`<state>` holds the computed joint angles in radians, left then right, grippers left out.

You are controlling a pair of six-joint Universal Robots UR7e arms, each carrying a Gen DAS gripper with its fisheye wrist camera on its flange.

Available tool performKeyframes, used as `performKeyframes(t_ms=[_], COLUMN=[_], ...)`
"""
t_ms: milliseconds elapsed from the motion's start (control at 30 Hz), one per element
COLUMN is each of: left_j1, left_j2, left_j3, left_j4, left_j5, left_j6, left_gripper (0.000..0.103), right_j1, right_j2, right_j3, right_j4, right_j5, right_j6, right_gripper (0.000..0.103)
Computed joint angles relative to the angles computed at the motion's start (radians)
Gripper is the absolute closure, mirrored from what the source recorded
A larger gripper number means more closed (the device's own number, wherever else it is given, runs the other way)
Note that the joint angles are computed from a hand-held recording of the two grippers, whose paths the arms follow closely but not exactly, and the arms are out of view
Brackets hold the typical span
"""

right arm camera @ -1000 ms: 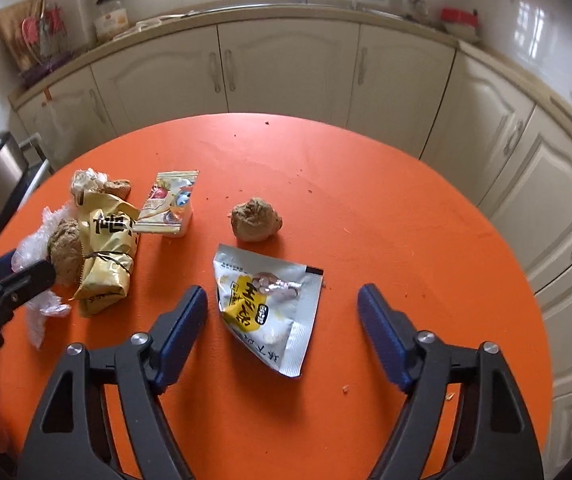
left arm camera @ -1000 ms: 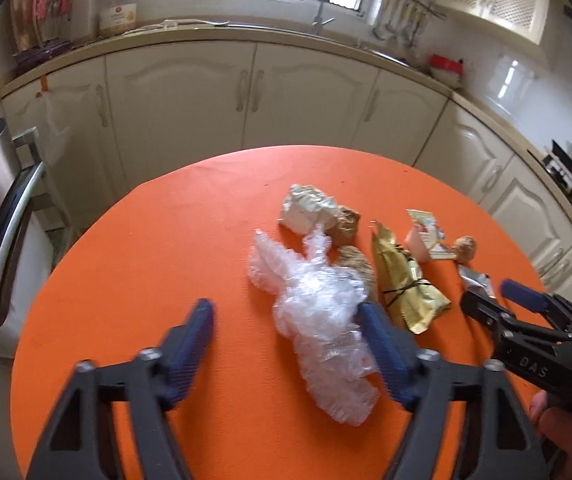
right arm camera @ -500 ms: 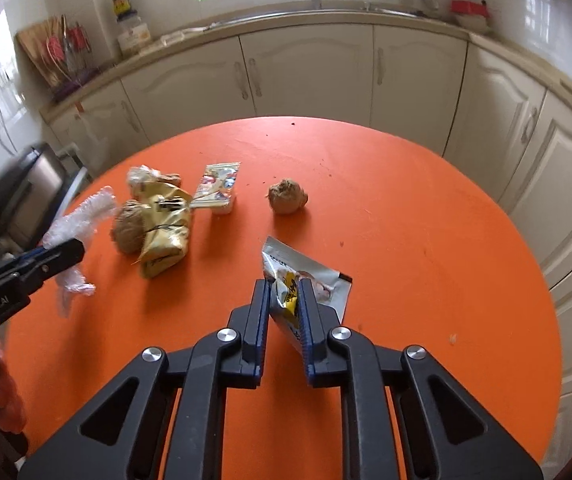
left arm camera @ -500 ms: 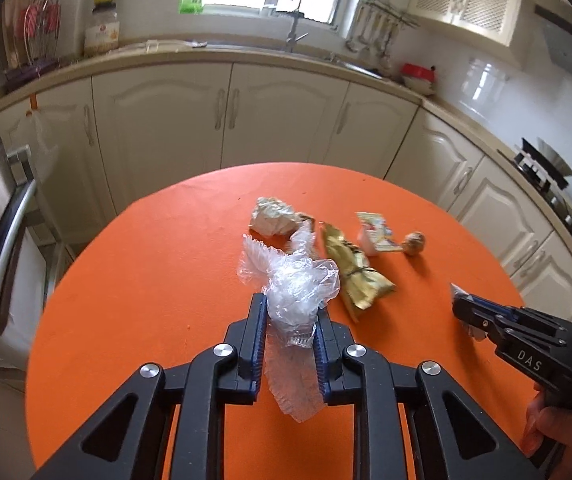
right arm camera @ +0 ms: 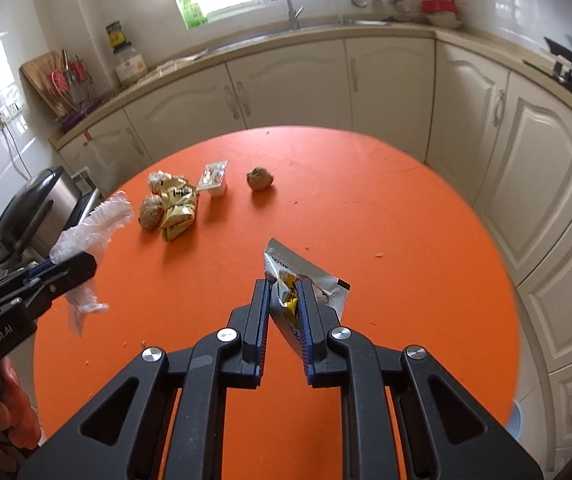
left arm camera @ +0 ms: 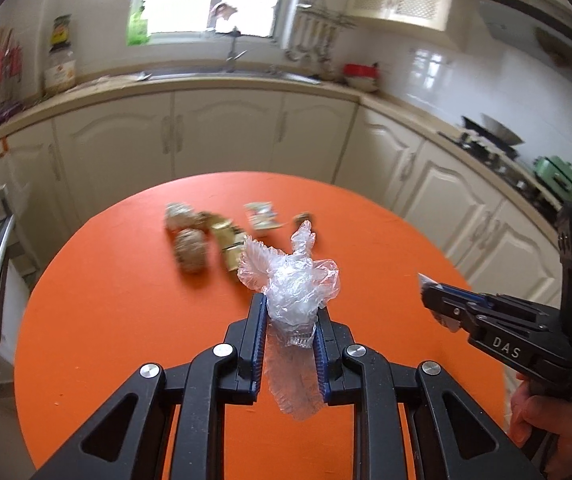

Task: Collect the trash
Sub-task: 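Grasp the clear plastic wrap with the left tool while the right tool grasps the white snack packet, then carry both held items over the blue bucket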

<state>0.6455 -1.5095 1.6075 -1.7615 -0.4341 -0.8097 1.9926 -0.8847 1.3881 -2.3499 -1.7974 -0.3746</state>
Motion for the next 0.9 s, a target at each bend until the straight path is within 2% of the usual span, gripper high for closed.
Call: performKeyframes(t_ms=[33, 167, 267, 333, 433, 633, 733, 900], left_j1=[-0.027, -0.066, -0.117, -0.187, -0.235, -0.204, -0.182, -0.146], left_j2=[-0.015, 0.015, 0.012, -0.019, -0.009, 0.152, 0.231, 0.348], left_j3=[0.027, 0.043, 0.083, 0.145, 0.179, 0.140, 0.096, 0.018], left_j4=[0.010, -0.096, -0.137, -0.116, -0.168, -0.443, -0.518, -0.563], left_j5=[0.000, -0.002, -0.020, -0.035, -0.075, -0.201, -0.271, -0.389], left_j6=[-0.021, 0.062, 0.076, 0.034, 0.062, 0.297, 0.381, 0.461], left_gripper=[0.086, 0.086, 0.086, 0.086, 0.086, 0.086, 0.086, 0.086], right_j1=[-0.002, -0.008, -0.017, -0.028, -0.045, -0.094, -0.129, -0.192], right_j2=[-0.014, -0.075, -0.130, -0.167, -0.216, -0.313, -0.357, -0.421], right_j3=[0.007, 0.030, 0.051, 0.061, 0.075, 0.094, 0.105, 0.134], right_j4=[-0.006, -0.038, -0.064, -0.070, -0.088, -0.122, -0.138, -0.158], right_j5=[0.001, -0.007, -0.014, -0.016, -0.043, -0.102, -0.129, -0.162], right_j6=[-0.002, -0.017, -0.026, -0.026, -0.036, -0.043, -0.036, -0.018], right_gripper=[0.089, 0.089, 0.089, 0.089, 0.089, 0.089, 0.089, 0.089])
